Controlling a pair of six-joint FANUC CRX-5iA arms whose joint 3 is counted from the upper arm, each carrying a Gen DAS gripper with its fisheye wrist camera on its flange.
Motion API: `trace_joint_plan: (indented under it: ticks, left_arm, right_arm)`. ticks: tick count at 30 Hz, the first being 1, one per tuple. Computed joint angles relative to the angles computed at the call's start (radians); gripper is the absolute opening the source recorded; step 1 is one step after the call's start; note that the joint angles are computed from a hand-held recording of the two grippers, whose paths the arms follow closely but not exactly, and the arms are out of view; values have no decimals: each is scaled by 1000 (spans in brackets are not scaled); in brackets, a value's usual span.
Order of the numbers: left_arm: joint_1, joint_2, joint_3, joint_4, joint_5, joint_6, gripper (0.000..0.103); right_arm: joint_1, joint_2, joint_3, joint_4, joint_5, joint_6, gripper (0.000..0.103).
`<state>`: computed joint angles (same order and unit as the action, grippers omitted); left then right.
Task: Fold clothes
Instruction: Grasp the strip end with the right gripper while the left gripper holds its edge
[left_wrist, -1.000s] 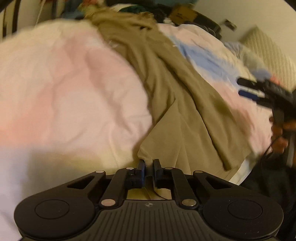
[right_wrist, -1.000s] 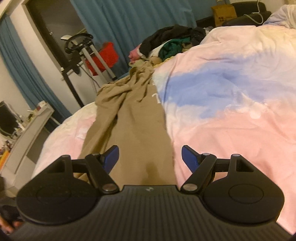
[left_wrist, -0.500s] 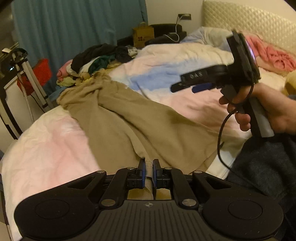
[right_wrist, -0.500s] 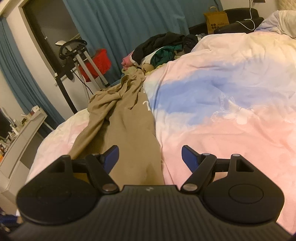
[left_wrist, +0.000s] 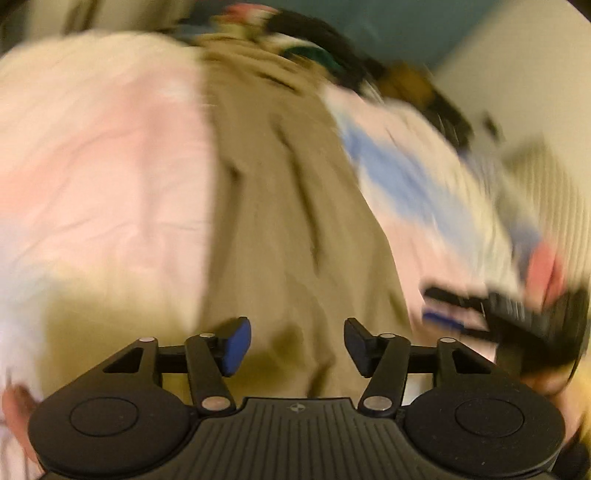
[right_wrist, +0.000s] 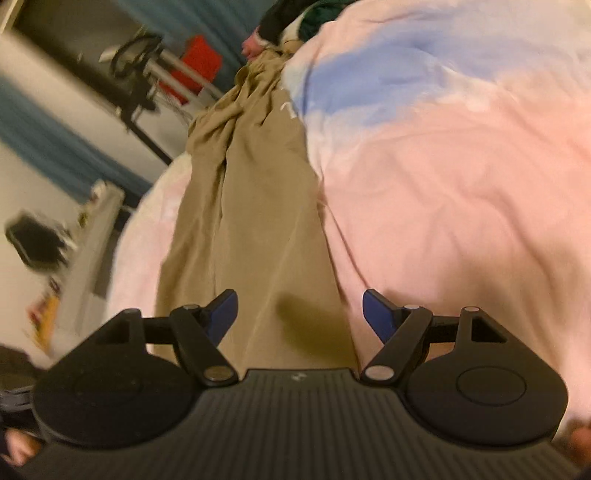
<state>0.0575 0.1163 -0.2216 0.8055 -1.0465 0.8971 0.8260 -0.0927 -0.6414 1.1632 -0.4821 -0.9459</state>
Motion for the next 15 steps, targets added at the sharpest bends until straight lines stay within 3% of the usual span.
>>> trace_joint_plan:
  ticks: [3, 5, 7, 9, 11, 13, 15]
  left_arm:
    - [29, 40, 9, 13, -20, 86, 65]
    - [27, 64, 25, 4, -42, 117, 65]
    - [7, 77, 48, -53, -41, 142, 67]
    - [-17, 90, 78, -134, -44, 177, 67]
    - [-29, 104, 96, -159, -43, 185, 67]
    - [-35, 108, 100, -163, -39, 185, 67]
    - [-34, 99, 85, -146, -31, 176, 60]
  right_arm:
    - [-63, -19, -56, 98, 113, -195, 77]
    - [-86, -14, -69, 83, 173, -256, 77]
    - [-119, -12, -85, 137, 226, -343, 74]
    - [-125, -10, -85, 148, 243, -352, 71]
    - [-109, -3, -73, 81, 252, -284, 51]
    - [-87, -3, -61, -2, 242, -210, 43]
    - [-80, -9, -61, -34, 243, -179, 35]
